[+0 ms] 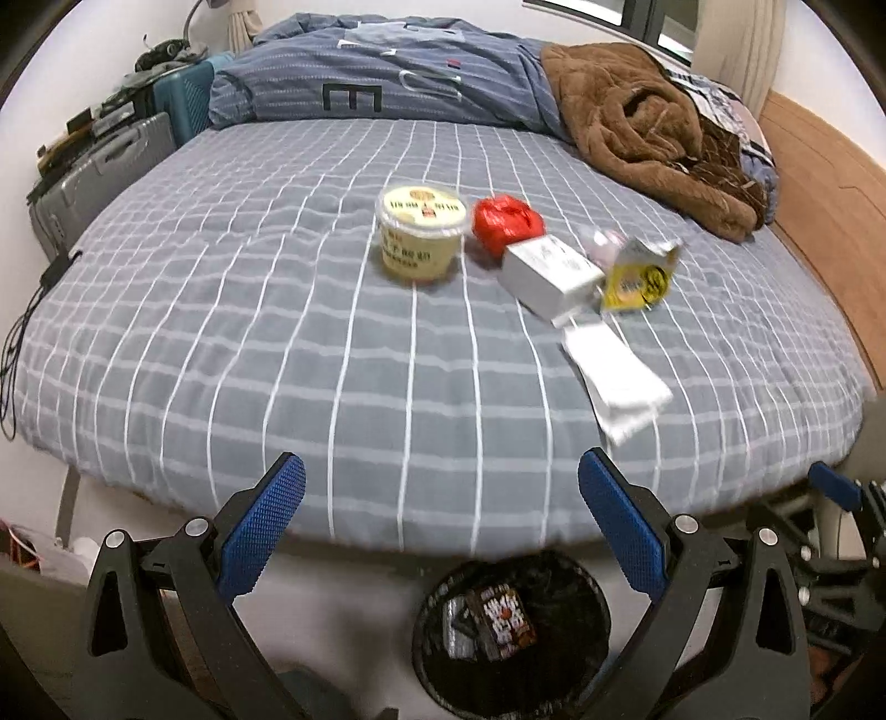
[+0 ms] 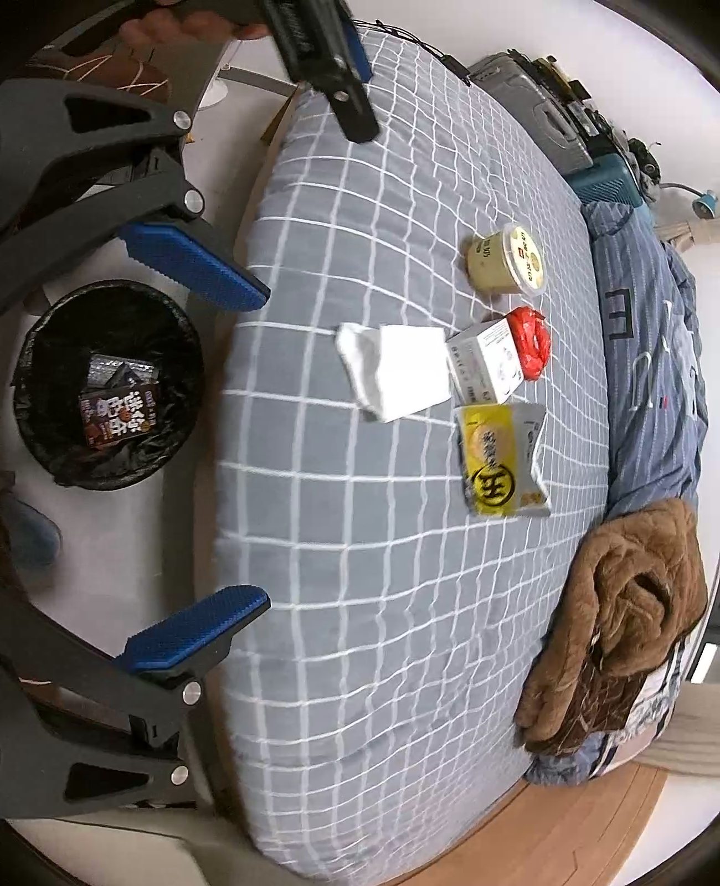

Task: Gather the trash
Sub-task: 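Raise both open tools back over the bed, then grasp the yellow yogurt cup with the left tool while the right tool grasps the white tissue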

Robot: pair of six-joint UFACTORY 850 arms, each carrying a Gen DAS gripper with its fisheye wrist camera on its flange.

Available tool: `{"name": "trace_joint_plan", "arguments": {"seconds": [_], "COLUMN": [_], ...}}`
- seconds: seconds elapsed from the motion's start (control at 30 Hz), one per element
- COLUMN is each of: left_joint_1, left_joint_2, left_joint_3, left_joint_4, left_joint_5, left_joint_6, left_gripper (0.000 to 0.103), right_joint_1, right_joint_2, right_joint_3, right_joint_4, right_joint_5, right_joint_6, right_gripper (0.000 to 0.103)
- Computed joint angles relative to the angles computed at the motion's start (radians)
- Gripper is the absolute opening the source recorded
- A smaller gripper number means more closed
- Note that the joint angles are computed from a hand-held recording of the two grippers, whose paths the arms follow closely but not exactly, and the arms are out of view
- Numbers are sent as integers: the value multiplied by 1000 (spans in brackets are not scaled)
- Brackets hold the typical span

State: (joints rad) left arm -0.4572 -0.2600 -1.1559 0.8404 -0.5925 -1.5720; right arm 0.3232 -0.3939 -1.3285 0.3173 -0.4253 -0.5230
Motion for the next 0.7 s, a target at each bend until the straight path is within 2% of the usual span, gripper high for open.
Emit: {"name": "trace_joint_plan", "arguments": {"seconds": [0.27, 0.5, 0.7], "left_joint_1": [128, 196, 226], "left_joint_2": [-138, -260, -354], "left_joint_3": [-158, -315, -435], "left_joint_4": [-64, -154, -207], "left_joint_5": [36, 34, 3], "left_joint_6": [161, 311, 407], "left_gripper": [97, 97, 97], "right_joint_1": [39, 63, 73], "right_joint_2": [-163, -292, -367], "right_joint_3": [-212, -375, -465], "right_joint_4": [-60, -83, -85], "right_joint_5": [-68, -144, -187], "right_joint_6": [66, 91, 114], "right_gripper": [95, 95, 95]}}
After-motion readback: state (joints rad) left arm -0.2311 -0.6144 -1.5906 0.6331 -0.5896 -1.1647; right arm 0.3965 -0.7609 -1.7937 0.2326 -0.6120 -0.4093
